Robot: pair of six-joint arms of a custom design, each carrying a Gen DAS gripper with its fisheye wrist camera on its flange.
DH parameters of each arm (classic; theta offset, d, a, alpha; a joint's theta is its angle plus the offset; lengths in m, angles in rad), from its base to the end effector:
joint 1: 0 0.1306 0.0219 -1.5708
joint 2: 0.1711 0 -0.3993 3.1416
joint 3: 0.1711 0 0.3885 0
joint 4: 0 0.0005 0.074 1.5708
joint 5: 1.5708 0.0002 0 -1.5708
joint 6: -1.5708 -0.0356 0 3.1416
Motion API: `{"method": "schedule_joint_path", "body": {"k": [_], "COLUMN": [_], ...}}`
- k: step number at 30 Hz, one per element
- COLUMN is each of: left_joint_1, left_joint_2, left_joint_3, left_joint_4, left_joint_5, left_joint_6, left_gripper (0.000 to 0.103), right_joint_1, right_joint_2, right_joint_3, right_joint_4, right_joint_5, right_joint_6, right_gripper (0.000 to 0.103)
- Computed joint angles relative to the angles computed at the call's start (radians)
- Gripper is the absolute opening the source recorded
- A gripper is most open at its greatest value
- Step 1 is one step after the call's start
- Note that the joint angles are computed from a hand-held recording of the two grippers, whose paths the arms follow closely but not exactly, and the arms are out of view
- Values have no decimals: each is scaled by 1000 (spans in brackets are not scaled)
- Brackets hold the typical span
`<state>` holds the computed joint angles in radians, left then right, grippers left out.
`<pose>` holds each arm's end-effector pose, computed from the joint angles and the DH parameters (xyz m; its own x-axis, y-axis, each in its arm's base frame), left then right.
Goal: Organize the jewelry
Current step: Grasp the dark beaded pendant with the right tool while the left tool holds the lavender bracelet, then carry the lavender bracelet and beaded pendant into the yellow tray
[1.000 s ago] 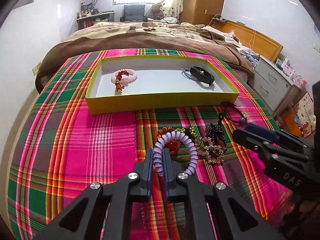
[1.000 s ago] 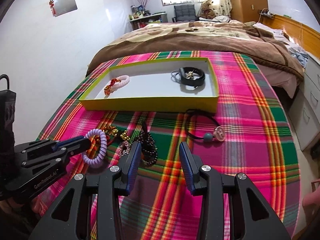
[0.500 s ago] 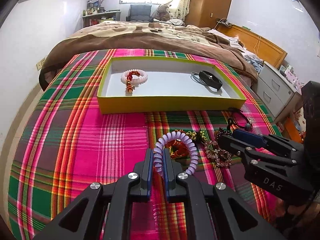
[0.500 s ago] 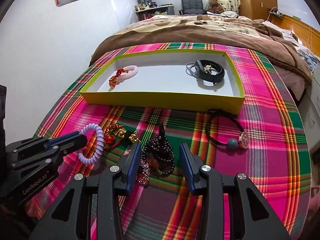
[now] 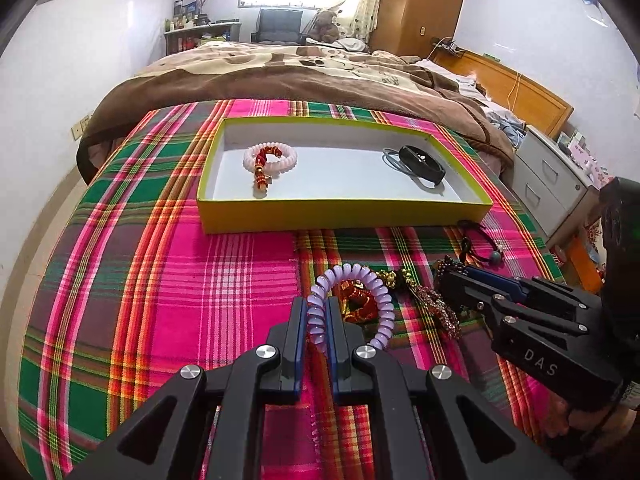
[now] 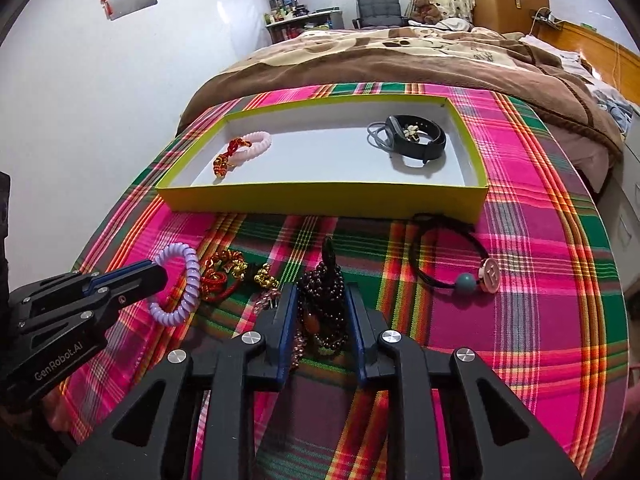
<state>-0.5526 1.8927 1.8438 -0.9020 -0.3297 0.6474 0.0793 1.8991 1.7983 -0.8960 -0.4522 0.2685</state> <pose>0.5687 -0.3377 0.3756 -0.7556 -0.2044 -0.6223 -0.1494 0.9788 -0.1402 0.6538 0.0671 0.3529 -0.7255 -0.2970 -0.6209 -0.5188 0.8288 0.2097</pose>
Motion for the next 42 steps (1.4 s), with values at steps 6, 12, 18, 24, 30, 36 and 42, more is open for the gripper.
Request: {"method": "schedule_joint_path", "body": {"k": [6,12,18,24,30,36,42], "left_joint_1": [5,14,22,34,55,82,117], "left_joint_2": [-9,-19,-21,-1,59,138,235], "left_joint_3": [-5,-10,3,60,181,312,462], "left_joint_4": [-1,-1,-6,-15,-44,-87,-144], "left_joint_5": [-8,-21,-29,-32,-27,-7,20], "left_joint_6": [0,2,-9,-39,-81,-113,-129], "left_gripper": [9,9,9,9,9,9,9], "right_joint_1": [-13,-18,-19,-16,-5,13,31], "right_joint_2": [-15,-24,-30,-14,32,107,210], "right_joint_3": [-12,-17,-14,33,124,251,417], "right_joint_4": [26,41,50,47,21,-25,-98], "right_joint_5": [6,5,6,6,11,24,41], "right_joint_6": [-22,-33,-42,-55,-60,-66,-66], "right_gripper": [21,21,21,21,21,21,21]}}
